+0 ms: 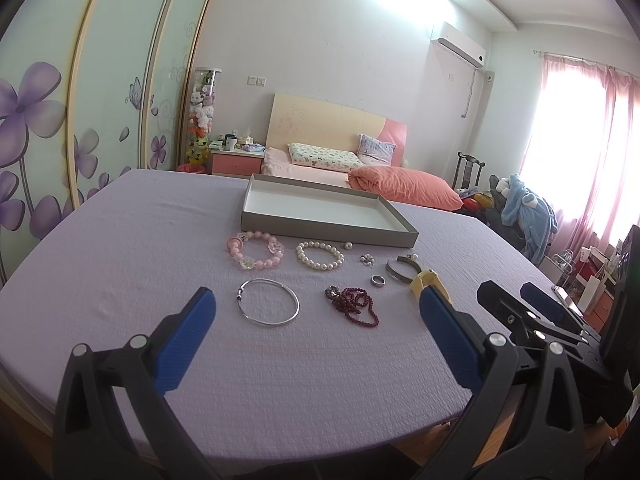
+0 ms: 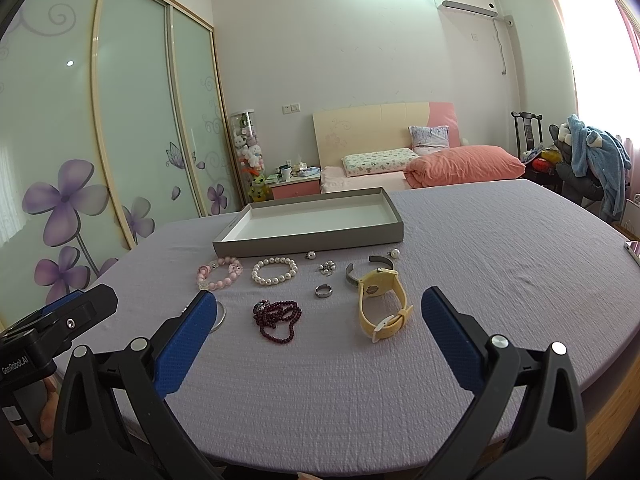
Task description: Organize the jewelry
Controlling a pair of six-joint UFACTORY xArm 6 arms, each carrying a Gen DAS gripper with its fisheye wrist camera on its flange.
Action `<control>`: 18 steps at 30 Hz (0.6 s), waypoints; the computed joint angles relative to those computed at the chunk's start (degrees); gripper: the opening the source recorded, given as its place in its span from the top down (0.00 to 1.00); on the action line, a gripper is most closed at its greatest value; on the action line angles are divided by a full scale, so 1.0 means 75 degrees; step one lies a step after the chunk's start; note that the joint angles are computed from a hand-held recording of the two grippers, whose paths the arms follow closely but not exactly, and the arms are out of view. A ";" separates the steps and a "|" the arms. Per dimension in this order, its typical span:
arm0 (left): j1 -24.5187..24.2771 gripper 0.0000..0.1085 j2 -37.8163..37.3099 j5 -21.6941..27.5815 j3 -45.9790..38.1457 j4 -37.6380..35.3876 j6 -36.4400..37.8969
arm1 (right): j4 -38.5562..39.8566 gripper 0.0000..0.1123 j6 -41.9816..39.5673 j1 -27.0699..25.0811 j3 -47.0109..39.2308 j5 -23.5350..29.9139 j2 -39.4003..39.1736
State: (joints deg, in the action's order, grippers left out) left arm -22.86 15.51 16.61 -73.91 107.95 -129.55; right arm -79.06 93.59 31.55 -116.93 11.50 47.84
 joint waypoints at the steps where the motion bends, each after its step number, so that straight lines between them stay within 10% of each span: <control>1: 0.0000 0.07 0.0000 0.0000 0.0000 0.0000 0.0000 | 0.0000 0.10 0.0000 0.0000 0.0000 0.0000 0.0000; 18: 0.0006 0.07 -0.0060 0.0010 0.0091 0.0010 -0.0023 | 0.0042 0.10 -0.0033 -0.0009 0.0013 -0.0004 -0.0013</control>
State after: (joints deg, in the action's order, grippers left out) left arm -22.81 15.06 16.69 -73.22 108.03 -129.73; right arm -78.74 93.34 31.48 -116.83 11.47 47.74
